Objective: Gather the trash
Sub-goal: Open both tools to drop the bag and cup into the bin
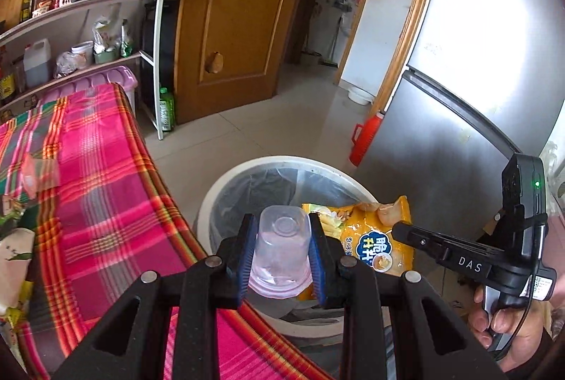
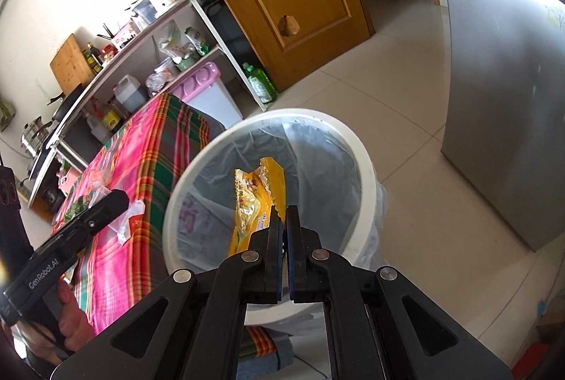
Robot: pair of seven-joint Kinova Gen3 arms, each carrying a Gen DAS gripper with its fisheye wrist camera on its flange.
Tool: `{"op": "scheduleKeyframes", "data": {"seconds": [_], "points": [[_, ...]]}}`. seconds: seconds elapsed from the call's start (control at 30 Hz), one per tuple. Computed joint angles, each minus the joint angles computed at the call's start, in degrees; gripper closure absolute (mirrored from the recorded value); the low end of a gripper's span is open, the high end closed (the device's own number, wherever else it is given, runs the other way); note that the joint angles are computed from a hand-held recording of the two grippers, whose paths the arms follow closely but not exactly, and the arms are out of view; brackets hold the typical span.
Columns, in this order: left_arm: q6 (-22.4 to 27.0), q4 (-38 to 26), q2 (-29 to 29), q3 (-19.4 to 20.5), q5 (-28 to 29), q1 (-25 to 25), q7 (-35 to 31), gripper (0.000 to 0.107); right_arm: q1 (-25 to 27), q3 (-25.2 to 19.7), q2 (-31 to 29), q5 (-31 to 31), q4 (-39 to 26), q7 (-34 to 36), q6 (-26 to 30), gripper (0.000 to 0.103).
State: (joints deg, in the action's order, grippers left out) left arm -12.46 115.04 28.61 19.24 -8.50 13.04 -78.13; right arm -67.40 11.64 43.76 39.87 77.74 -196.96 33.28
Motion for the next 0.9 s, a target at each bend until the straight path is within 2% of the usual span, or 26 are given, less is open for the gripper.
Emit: {"op": "scheduleKeyframes", "data": {"seconds": [0.17, 0.23, 0.3, 0.37, 0.63, 0.77, 0.9], "points": [[2.0, -1.7, 1.9, 2.8, -1.4, -2.2, 0.1, 0.077, 0.9, -1.0, 0.2, -1.2, -0.1, 1.2, 0.6, 0.099], [2.2, -1.9, 2.0, 2.6, -1.2, -2.0, -0.1, 0.075, 0.7, -0.8, 0.2, -1.2, 0.0, 1.0, 0.7, 0.092], [1.9, -1.7, 2.1, 3.5, -1.4, -3.0, 0.0, 0.066, 0.4, -0.6, 0.2, -1.1, -0.3, 0.9, 1.1, 0.084], [1.2, -1.4, 2.0, 3.1, -1.2, -2.6, 0.0, 0.065, -0.1, -0.4, 0.2, -0.7, -0.5, 0.7, 1.9, 0.078], [-1.3, 1.4, 0.1, 3.4, -1.6, -4.0, 1.6, 0.064, -2.2, -0.7, -0.4, 2.4, -1.8, -0.1, 5.7, 0.078], [-3.5, 4.0, -1.9, 2.7, -2.5, -4.3, 3.1, 0.064, -3.6, -0.9, -0.5, 5.2, -2.8, -0.8, 7.4, 0.078], [-6.4, 7.3, -4.3, 0.3, -2.8, -3.2, 4.1, 0.064, -3.9, -2.5, -0.1, 6.8, -5.4, 0.8, 9.7, 0.078]]}}
